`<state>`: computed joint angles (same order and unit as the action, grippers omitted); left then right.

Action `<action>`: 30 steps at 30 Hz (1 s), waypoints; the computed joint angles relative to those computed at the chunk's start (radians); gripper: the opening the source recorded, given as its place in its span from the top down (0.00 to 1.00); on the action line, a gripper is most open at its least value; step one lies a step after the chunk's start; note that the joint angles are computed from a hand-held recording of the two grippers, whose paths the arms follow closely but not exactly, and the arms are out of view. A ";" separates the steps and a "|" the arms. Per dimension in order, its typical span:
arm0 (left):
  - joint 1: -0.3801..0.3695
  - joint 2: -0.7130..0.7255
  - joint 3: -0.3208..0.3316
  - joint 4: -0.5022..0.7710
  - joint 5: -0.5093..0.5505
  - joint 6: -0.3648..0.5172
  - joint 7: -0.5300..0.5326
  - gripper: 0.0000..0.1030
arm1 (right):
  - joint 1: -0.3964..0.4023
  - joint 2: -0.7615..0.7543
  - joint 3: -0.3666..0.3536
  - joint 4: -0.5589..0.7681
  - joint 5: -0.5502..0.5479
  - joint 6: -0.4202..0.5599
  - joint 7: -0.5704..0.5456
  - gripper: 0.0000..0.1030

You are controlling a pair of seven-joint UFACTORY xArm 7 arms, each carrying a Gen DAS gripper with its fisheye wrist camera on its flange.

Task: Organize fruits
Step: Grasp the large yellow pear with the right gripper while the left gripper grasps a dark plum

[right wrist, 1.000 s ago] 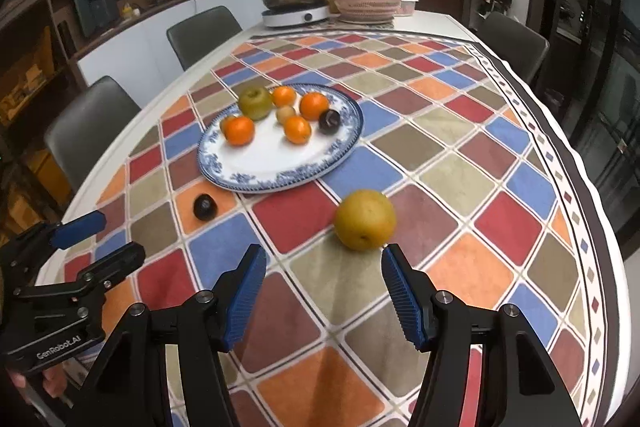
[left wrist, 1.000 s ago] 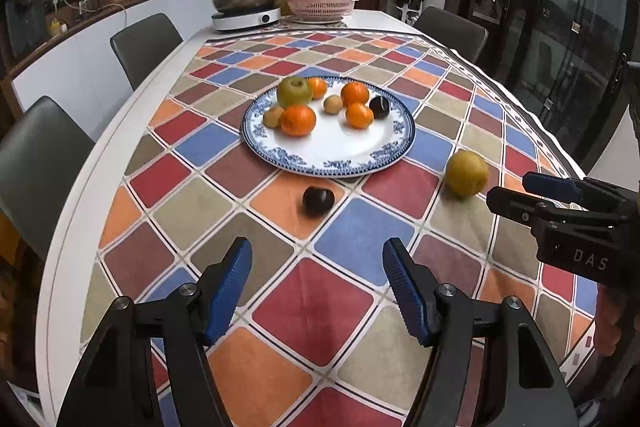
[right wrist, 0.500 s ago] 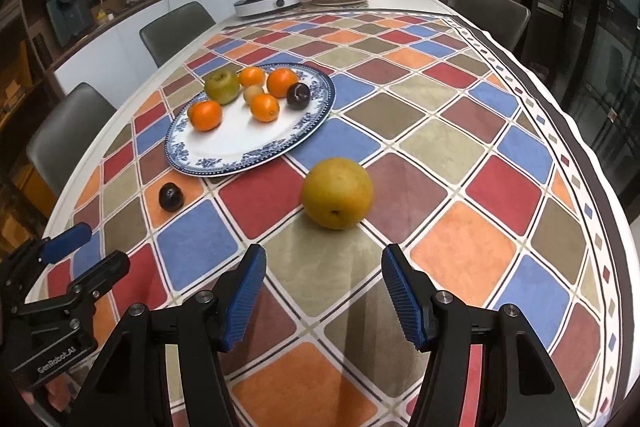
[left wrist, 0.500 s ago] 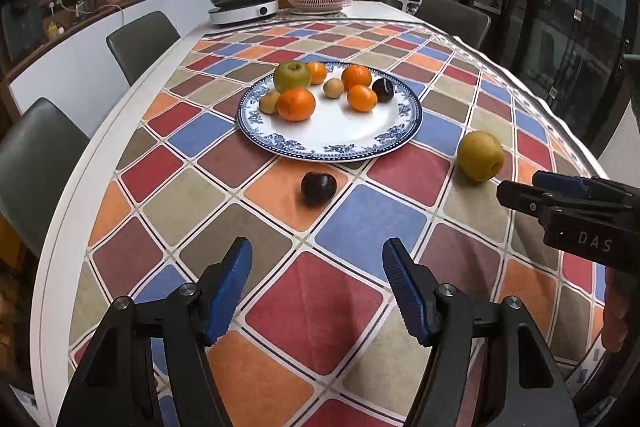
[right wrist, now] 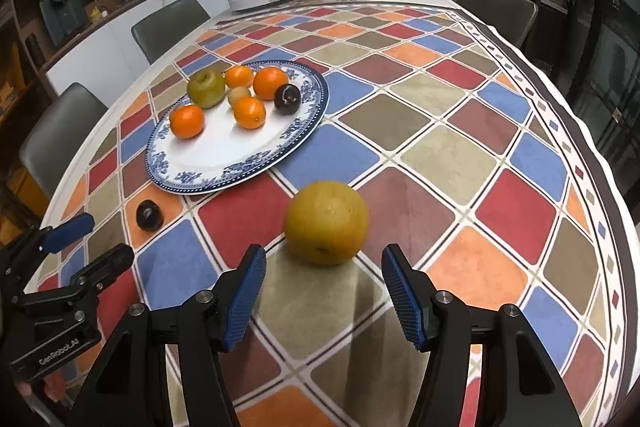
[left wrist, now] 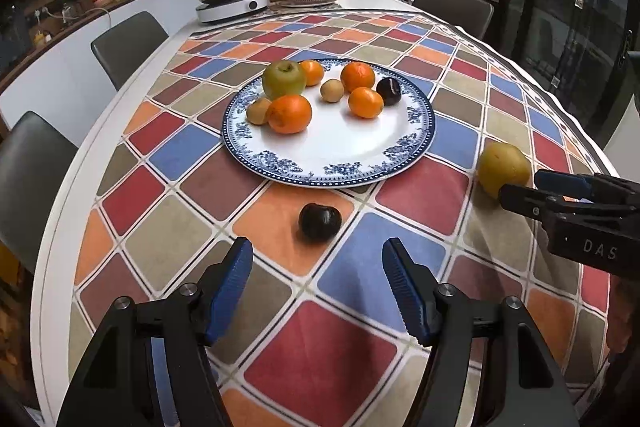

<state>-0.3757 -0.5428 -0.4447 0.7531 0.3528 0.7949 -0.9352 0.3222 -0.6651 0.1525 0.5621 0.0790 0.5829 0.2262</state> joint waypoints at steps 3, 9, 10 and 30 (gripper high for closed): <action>0.011 0.019 0.004 0.004 0.009 -0.013 -0.004 0.36 | 0.003 0.023 -0.006 0.007 0.005 -0.009 -0.007 0.41; 0.017 0.058 0.029 0.011 -0.001 -0.043 -0.015 0.50 | 0.001 0.075 -0.010 0.026 0.005 -0.025 -0.018 0.41; 0.015 0.062 0.034 0.011 -0.006 -0.051 -0.015 0.52 | 0.000 0.080 -0.010 0.026 0.005 -0.030 -0.017 0.41; -0.001 0.100 0.053 0.022 -0.013 -0.062 -0.007 0.73 | 0.001 0.117 -0.018 0.036 0.014 -0.064 -0.054 0.51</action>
